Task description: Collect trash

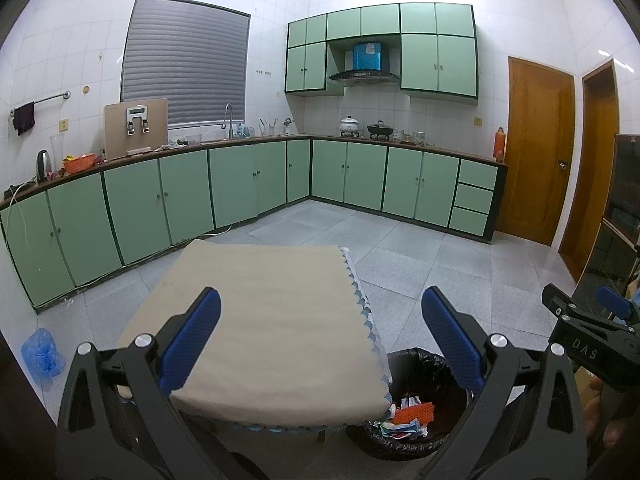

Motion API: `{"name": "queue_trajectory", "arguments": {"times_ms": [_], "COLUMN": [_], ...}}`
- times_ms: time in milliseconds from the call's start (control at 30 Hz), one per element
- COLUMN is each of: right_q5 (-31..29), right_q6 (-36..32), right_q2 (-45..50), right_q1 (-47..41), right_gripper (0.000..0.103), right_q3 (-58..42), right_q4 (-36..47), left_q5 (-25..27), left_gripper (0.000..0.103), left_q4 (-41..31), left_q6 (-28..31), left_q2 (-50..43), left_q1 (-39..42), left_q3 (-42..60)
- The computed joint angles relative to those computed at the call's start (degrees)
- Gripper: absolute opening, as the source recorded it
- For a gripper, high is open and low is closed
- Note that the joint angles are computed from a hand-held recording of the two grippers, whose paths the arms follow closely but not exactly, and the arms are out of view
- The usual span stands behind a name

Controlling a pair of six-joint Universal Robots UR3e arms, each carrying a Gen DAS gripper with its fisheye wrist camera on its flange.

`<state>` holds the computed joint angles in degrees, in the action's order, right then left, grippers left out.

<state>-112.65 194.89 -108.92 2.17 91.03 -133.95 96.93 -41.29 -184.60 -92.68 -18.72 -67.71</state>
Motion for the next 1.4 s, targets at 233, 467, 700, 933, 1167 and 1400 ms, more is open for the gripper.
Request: {"name": "queue_trajectory", "arguments": {"times_ms": [233, 467, 700, 933, 1167, 1400], "right_q5": [0.4, 0.6, 0.8, 0.7, 0.5, 0.4], "right_q6": [0.0, -0.2, -0.5, -0.6, -0.5, -0.4], "right_q2": [-0.2, -0.2, -0.2, 0.0, 0.0, 0.2], "right_q1": [-0.4, -0.5, -0.7, -0.7, -0.4, -0.3], "right_gripper": [0.097, 0.097, 0.097, 0.097, 0.097, 0.097], "right_q3": [0.4, 0.4, 0.3, 0.6, 0.7, 0.3], "right_q4": [-0.2, -0.3, -0.4, -1.1, -1.2, -0.9], "left_q5": [0.7, 1.0, 1.1, 1.2, 1.4, 1.3], "left_gripper": [0.097, 0.097, 0.097, 0.097, 0.097, 0.097], "left_q4": [-0.2, 0.2, 0.4, 0.2, 0.2, -0.1], "left_q6": [-0.4, -0.5, -0.5, -0.6, -0.6, -0.6], "left_q2": [-0.6, -0.4, -0.4, -0.7, -0.8, -0.8], "left_q1": [-0.6, -0.8, -0.9, -1.0, -1.1, -1.1], "left_q3": [0.6, -0.1, -0.1, 0.3, 0.5, 0.6]}}
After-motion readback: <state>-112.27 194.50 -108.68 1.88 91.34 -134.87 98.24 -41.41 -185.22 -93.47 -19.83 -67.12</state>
